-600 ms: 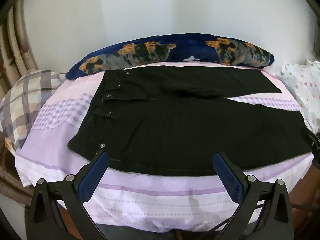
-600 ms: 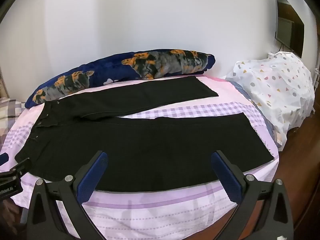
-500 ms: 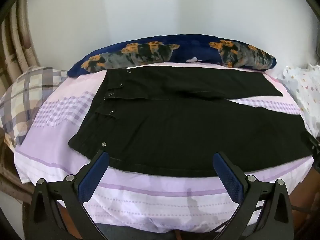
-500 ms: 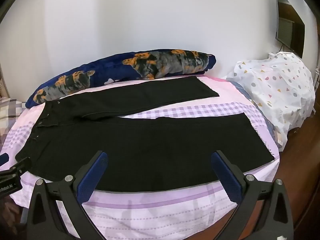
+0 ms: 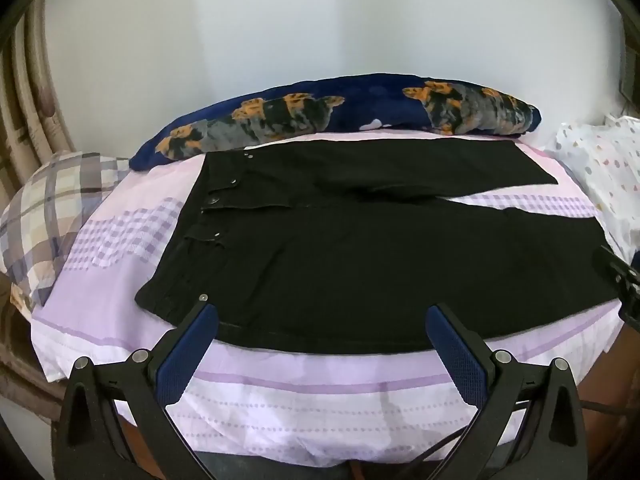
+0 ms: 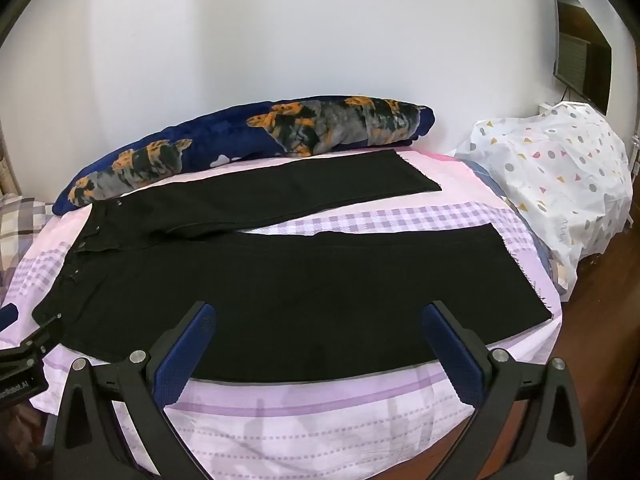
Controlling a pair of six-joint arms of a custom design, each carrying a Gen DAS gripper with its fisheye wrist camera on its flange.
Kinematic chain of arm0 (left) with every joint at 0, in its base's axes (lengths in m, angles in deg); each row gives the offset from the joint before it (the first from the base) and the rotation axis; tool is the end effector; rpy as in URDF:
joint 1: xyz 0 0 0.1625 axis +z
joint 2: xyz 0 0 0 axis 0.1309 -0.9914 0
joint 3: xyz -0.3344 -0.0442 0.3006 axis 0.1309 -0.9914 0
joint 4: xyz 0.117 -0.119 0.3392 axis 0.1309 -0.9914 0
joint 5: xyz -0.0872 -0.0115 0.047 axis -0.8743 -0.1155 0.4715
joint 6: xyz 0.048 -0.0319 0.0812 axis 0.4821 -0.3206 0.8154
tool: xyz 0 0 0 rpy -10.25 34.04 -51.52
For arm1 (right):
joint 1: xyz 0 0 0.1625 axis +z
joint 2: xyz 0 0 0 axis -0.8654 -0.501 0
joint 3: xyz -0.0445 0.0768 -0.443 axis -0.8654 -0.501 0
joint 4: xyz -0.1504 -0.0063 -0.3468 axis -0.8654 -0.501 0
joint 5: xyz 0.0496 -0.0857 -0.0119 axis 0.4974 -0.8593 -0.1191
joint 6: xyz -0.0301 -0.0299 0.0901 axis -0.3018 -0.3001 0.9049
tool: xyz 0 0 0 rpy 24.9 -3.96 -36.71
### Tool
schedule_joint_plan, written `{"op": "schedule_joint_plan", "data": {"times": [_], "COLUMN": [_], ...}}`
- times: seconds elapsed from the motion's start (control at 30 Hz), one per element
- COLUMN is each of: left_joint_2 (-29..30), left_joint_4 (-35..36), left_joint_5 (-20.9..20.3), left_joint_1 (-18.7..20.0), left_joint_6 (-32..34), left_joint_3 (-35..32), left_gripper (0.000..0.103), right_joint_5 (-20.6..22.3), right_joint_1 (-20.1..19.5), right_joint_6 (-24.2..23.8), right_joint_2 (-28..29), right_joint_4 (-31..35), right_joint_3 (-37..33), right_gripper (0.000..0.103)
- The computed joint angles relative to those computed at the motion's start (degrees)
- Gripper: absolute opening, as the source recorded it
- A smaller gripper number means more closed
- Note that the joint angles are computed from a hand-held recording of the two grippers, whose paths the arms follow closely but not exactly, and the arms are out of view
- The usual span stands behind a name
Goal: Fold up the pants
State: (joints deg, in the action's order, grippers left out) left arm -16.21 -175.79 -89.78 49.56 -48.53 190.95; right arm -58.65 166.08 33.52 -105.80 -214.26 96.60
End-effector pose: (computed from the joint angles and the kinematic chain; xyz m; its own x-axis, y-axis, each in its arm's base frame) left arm -0.0696 -0.5225 0.2326 -0.6277 -0.2835 -0.7249 0.3833 0.6980 -0.6049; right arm 0.2559 -0.6063 0.0616 -0.6928 -0.1544 0.7044 -0.6218 0.6226 -0.4751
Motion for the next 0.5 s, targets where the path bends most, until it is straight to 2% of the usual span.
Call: {"op": "schedule_joint_plan", "data": {"times": [0.2, 0.43, 0.5], "left_joint_2": [1.6, 2.1, 2.7], "left_joint_4": [-5.7, -7.5, -9.9], "left_joint_5": [0.1, 2.3, 3.0], "left_joint_1": [-0.6, -0.9, -1.0], "left_joint_6": [4.6, 5.2, 6.4], "left_joint_3": [0.7, 0.7, 0.8], "left_gripper": [0.103, 0.103, 0.103], "right_joint_5": [-0.1, 0.1, 0.3], "right_joint_1": [0.0, -0.2, -0.4], "right_joint_6": [0.1, 0.1, -0.1], "right_joint_2": [0.1, -0.6, -1.2], "right_joint_4": [0.2, 0.3, 0.4], "right_joint_3": [-0.2, 0.4, 0.9], "right_gripper": [0.103, 0.103, 0.103]}}
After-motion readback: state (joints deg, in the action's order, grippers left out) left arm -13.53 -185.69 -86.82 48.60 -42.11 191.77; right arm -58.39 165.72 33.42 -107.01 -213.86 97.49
